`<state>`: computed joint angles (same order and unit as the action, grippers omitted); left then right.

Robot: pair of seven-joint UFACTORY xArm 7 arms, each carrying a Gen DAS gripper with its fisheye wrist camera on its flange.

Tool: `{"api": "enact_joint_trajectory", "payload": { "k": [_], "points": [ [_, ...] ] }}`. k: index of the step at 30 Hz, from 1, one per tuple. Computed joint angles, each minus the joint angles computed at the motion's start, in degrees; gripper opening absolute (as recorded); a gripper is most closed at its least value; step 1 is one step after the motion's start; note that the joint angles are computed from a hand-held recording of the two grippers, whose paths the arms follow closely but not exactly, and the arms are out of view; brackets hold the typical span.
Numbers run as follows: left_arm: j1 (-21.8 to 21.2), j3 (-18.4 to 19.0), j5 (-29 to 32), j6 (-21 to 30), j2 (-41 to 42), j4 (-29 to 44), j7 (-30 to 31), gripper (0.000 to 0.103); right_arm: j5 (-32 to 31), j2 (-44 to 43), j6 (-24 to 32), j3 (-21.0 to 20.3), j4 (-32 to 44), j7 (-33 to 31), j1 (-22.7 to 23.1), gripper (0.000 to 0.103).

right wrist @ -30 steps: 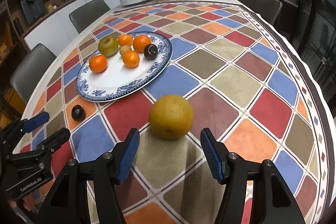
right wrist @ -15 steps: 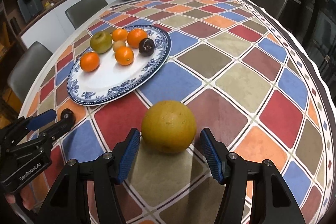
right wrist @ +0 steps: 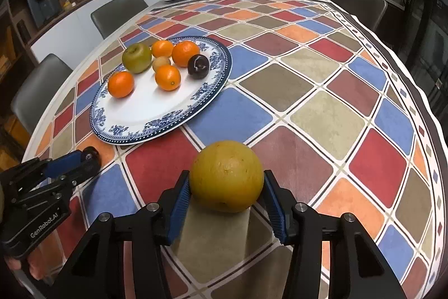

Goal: Organize fruits
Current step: 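Grasp the large yellow pear with the right gripper while the left gripper grasps a dark plum, then carry pear and plum over the white plate and open both grippers onto it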

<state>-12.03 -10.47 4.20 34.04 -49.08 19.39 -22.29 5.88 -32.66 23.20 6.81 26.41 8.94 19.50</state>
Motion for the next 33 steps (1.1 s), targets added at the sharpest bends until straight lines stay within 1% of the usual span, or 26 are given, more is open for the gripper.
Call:
{"api": "enact_joint_trajectory", "payload": {
  "k": [6,16,21,26,33],
  "points": [
    [-0.60,-0.07,-0.24,1.08,-2.74,0.13,-0.07,0.028,0.71,-2.08,-0.10,-0.52,-0.82,-0.79,1.11,0.051],
    [-1.83,-0.30,-1.16,3.94,-9.72,0.48,0.16,0.028,1.45,-9.25,1.66,-0.66,-2.04,-1.65,2.96,0.050],
    [-2.26,-0.48,-1.60,5.05,-12.58,1.07,0.49,0.028,3.18,-11.91,2.87,-1.85,-1.48,-2.90,4.88,0.051],
    [-1.97,-0.74,-1.65,5.61,-14.64,2.07,0.75,0.028,3.87,-14.00,3.19,-1.58,-0.86,-3.85,5.60,0.050],
    [-1.03,-0.92,-1.15,5.42,-15.58,3.77,1.79,0.028,4.55,-14.58,3.00,-1.74,0.51,-5.20,6.61,0.051]
  ]
}}
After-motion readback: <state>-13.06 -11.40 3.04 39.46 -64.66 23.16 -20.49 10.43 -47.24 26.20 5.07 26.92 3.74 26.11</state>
